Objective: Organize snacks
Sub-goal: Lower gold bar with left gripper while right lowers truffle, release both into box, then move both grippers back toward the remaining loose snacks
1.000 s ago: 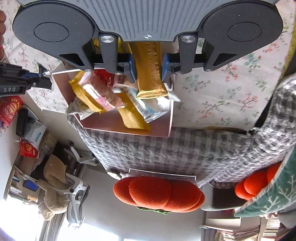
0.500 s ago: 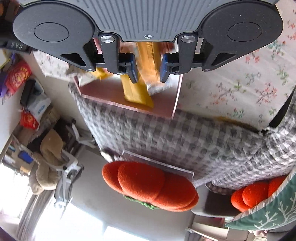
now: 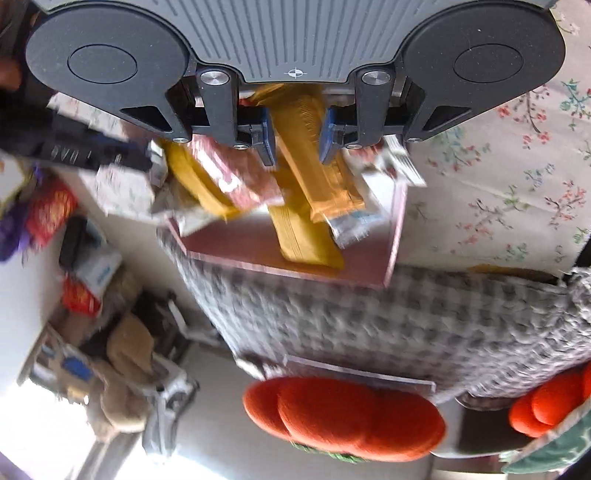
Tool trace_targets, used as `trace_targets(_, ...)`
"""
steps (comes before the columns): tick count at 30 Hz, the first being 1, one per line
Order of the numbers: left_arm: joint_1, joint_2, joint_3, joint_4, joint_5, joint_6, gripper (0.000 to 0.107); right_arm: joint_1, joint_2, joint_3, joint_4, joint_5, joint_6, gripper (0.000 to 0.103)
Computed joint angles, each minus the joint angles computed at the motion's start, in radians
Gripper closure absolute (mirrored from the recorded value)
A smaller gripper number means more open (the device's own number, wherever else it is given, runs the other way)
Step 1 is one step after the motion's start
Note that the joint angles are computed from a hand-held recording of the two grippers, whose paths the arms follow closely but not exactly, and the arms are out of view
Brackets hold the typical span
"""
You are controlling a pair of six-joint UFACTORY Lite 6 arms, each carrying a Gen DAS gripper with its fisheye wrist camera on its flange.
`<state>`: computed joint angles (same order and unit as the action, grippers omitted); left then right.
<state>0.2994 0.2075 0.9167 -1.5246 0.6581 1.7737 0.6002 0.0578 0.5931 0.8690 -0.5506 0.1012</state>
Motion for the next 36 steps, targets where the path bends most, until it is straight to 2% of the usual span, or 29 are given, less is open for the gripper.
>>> trace_targets(3, -0.015, -0.004, -0.029, -0.063, -0.02, 0.098, 0.081, 0.006, -0.023, -0.011, 0.016, 0.004, -0.005, 0.077)
trace_targets(8, 0.014, 0.048, 0.012, -0.066, 0.019, 0.089, 0.081, 0.011, -0.069, -0.025, 0.028, 0.025, 0.004, 0.074)
trace_targets(10, 0.018, 0.055, 0.02, -0.079, 0.024, 0.103, 0.081, 0.014, -0.087, -0.021, 0.074, 0.047, -0.049, 0.072)
trace_targets(14, 0.024, 0.068, 0.012, -0.142, 0.033, 0.18, 0.081, 0.034, -0.124, -0.006, 0.234, 0.086, -0.22, 0.069)
trace_targets(17, 0.045, 0.037, 0.002, -0.08, 0.086, 0.107, 0.08, 0.053, -0.197, -0.028, 0.329, 0.129, -0.308, 0.065)
trace_targets(20, 0.069, -0.06, -0.065, -0.047, 0.129, 0.1, 0.077, 0.086, -0.297, -0.056, 0.5, 0.152, -0.493, 0.06)
trace_targets(22, 0.076, -0.131, -0.112, -0.02, 0.118, 0.095, 0.076, 0.124, -0.357, -0.076, 0.626, 0.136, -0.64, 0.049)
trace_targets(24, 0.078, -0.197, -0.15, 0.033, 0.071, 0.056, 0.076, 0.178, -0.402, -0.091, 0.771, 0.087, -0.802, 0.043)
trace_targets(26, 0.083, -0.249, -0.186, 0.105, 0.014, -0.003, 0.075, 0.243, -0.427, -0.102, 0.888, 0.026, -0.926, 0.04)
trace_targets(28, 0.103, -0.28, -0.214, 0.175, 0.009, -0.055, 0.069, 0.278, -0.441, -0.114, 0.965, 0.011, -0.994, 0.038)
trace_targets(32, 0.131, -0.337, -0.28, 0.272, 0.005, -0.071, 0.058, 0.285, -0.452, -0.13, 1.03, 0.059, -1.04, 0.036)
trace_targets(34, 0.118, -0.368, -0.322, 0.305, -0.034, -0.061, 0.054, 0.307, -0.457, -0.136, 1.054, 0.068, -1.064, 0.028)
trace_targets(36, 0.113, -0.383, -0.363, 0.338, -0.057, -0.044, 0.043, 0.361, -0.45, -0.133, 1.096, 0.046, -1.113, 0.021)
